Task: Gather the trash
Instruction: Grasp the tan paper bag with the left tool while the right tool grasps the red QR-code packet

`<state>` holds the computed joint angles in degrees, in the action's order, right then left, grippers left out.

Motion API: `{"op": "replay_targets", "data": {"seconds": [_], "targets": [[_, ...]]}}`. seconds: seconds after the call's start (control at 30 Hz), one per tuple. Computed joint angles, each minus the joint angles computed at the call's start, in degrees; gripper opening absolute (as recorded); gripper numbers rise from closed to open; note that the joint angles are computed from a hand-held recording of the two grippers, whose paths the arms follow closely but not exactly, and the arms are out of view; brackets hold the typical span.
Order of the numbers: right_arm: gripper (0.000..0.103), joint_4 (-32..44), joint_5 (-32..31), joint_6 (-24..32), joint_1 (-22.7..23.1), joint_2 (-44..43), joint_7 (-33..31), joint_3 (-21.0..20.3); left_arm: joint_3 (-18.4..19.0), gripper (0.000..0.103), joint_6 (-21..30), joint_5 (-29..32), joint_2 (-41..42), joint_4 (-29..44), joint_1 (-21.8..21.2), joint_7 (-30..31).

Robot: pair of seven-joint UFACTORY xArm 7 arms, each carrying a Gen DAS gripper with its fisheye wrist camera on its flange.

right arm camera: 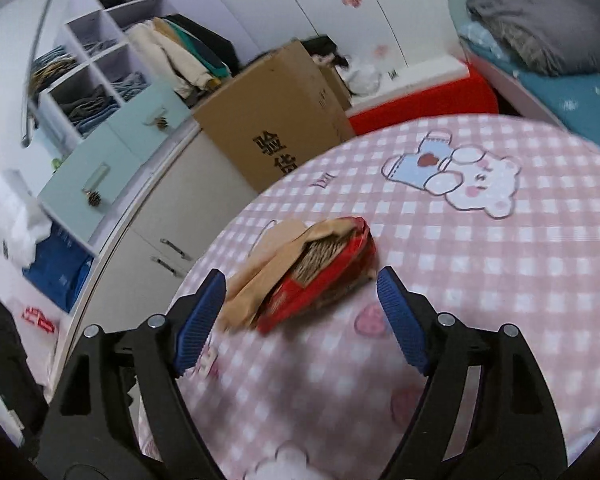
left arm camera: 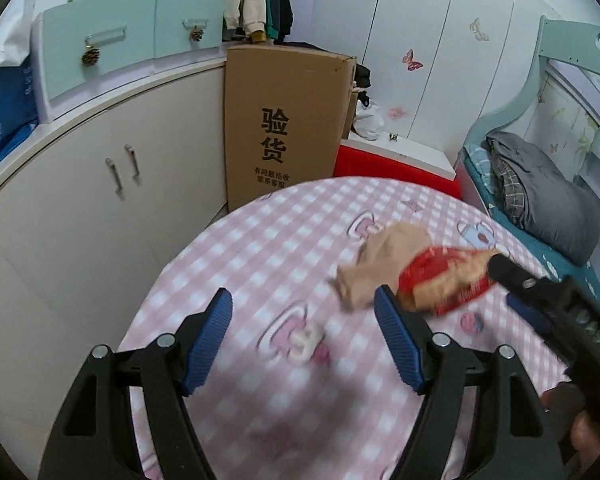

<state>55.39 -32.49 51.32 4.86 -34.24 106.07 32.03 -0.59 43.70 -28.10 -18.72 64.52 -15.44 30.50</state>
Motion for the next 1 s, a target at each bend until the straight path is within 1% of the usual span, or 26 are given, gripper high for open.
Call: {"op": "replay_targets", "data": {"seconds": [0.07, 0.17, 0.2, 0.23, 0.27, 0.37, 0.47, 0.53, 0.6, 0.63, 0.67, 0.7, 0.73, 0.77, 0.87, 1.0], "targets": [[0.077, -0.11, 0.3, -0.9, 0.09, 1.53, -1.65, -1.58, -0.84, 0.072, -0.84, 0.27, 2.01, 1.48, -0.31, -0.64], [0.076, -1.36, 0.12, -3.19, 0.51, 1.74, -2.47, -3.13, -1.81, 0.072, -0.63, -0.1, 4.78, 3.54, -1.13, -0.32], [0.07, -1.75, 0.12, -3.66, 0.79, 1.6, -3.4, -3.75, -2.36, 0.072, -0.81, -0.22, 5.85, 4.12, -1.53, 0.07], [0.056, -2.13, 0.16, -3.97, 1.05, 1.35, -4.53, -4.35, -2.82, 0.072, -1.13, 0.03, 6.44, 4.36, -1.61, 0.06], [0.05, -2.76, 0.55, -4.58, 1.53, 0.81, -5.68, -5.12, -3.23, 0.072, -1.38, 0.39, 7.05, 4.69, -1.62, -0.21], [0.047, -5.74, 2.1, -7.39, 1.81, -2.01, -6.58, -6.68, -4.44, 0.072, -1.38, 1.11, 9.38, 6.18, -1.79, -2.22], [0.045, -6.38, 3.15, -5.04, 0.52, -4.66, -7.53, -5.67, -5.25, 0.072, -0.9, 1.53, 10.67, 6.83, -2.01, -3.39], [0.045, -7.52, 4.19, -5.7, 0.05, -6.44, -7.37, -5.62, -5.76, 0.071, -0.27, 2.22, 10.96, 6.76, -2.24, -3.9], [0.044, -7.84, 4.97, -5.46, -0.71, -7.4, -7.84, -5.16, -5.9, 0.053, 0.8, 2.46, 10.89, 6.58, -2.39, -3.66], [0.044, -7.89, 5.29, -5.27, -1.01, -7.7, -8.24, -4.94, -5.94, 0.036, 2.26, 2.67, 11.28, 7.12, -2.43, -3.89], [0.044, -7.91, 5.49, -5.12, -1.32, -7.97, -8.57, -4.62, -5.82, 0.022, 4.05, 2.19, 11.64, 7.64, -2.46, -3.88], [0.044, -7.87, 5.69, -5.15, -1.6, -8.11, -8.84, -4.34, -5.95, 0.016, 4.18, 2.37, 11.51, 7.35, -2.41, -3.99], [0.043, -7.72, 5.77, -5.16, -1.88, -8.12, -9.27, -4.07, -6.23, 0.002, 3.42, 3.49, 11.04, 6.66, -2.32, -4.13], [0.043, -6.99, 5.63, -4.58, -2.26, -7.85, -9.94, -3.45, -6.02, 0.002, 3.82, 3.12, 10.81, 6.5, -2.32, -3.53], [0.043, -4.63, 4.51, -4.49, -3.41, -6.4, -11.47, -1.8, -5.58, 0.002, 1.61, 2.99, 8.55, 4.25, -1.93, -3.59], [0.042, 1.02, 1.96, -2.15, -4.75, -2.3, -13.64, 2.0, -3.16, 0.002, 1.59, 1.53, 5.38, 3.2, -0.37, -4.9]]}}
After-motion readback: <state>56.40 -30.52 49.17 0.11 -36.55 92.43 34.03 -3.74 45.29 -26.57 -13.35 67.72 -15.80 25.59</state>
